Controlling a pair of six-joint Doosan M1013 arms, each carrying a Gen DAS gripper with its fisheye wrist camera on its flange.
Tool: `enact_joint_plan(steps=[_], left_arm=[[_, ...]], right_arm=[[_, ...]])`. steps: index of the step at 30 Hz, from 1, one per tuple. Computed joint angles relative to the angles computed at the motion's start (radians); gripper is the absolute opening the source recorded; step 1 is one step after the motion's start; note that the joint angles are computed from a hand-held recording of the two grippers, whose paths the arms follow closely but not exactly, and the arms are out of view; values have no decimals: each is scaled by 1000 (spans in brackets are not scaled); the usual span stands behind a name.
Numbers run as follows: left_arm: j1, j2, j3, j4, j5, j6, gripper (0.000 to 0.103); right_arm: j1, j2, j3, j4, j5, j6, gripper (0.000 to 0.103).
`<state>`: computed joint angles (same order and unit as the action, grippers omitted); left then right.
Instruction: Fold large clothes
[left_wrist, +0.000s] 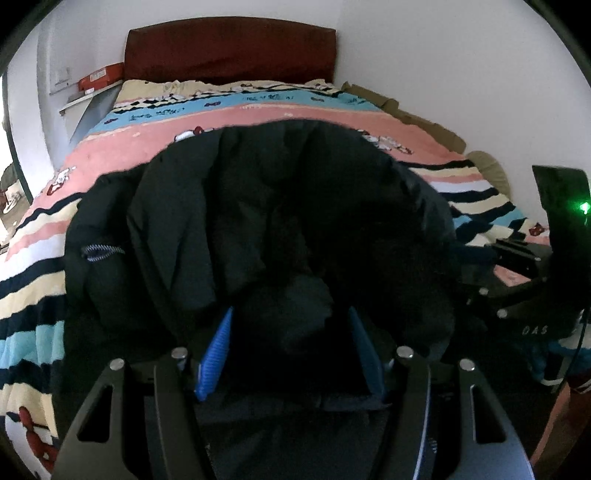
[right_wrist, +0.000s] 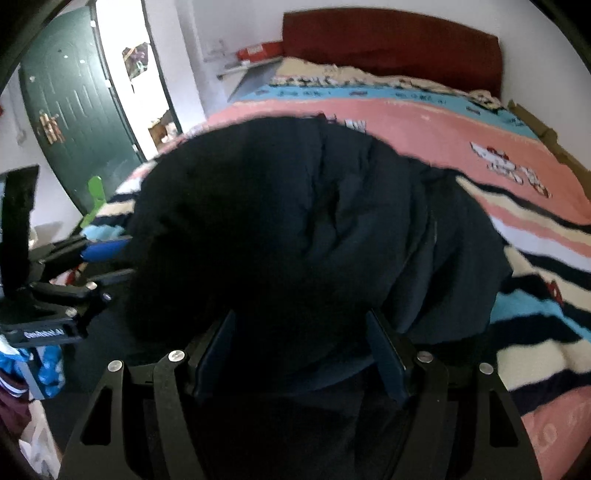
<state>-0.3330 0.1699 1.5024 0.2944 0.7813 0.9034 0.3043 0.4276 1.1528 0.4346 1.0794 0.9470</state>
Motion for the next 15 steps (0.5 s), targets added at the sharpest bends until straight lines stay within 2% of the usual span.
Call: enact_joint_plan(steps=[5,12,15], left_arm=[[2,14,15,11,-11,-9,61],[24,22,40,-47,-71,-1,62],[24,24,40,-47,-67,-1,62]], right_arm=[[8,9,19,-25,-20,0,71],[17,38,4,-55,-10,35,71],[17,44,1,-55,-4,44,71]])
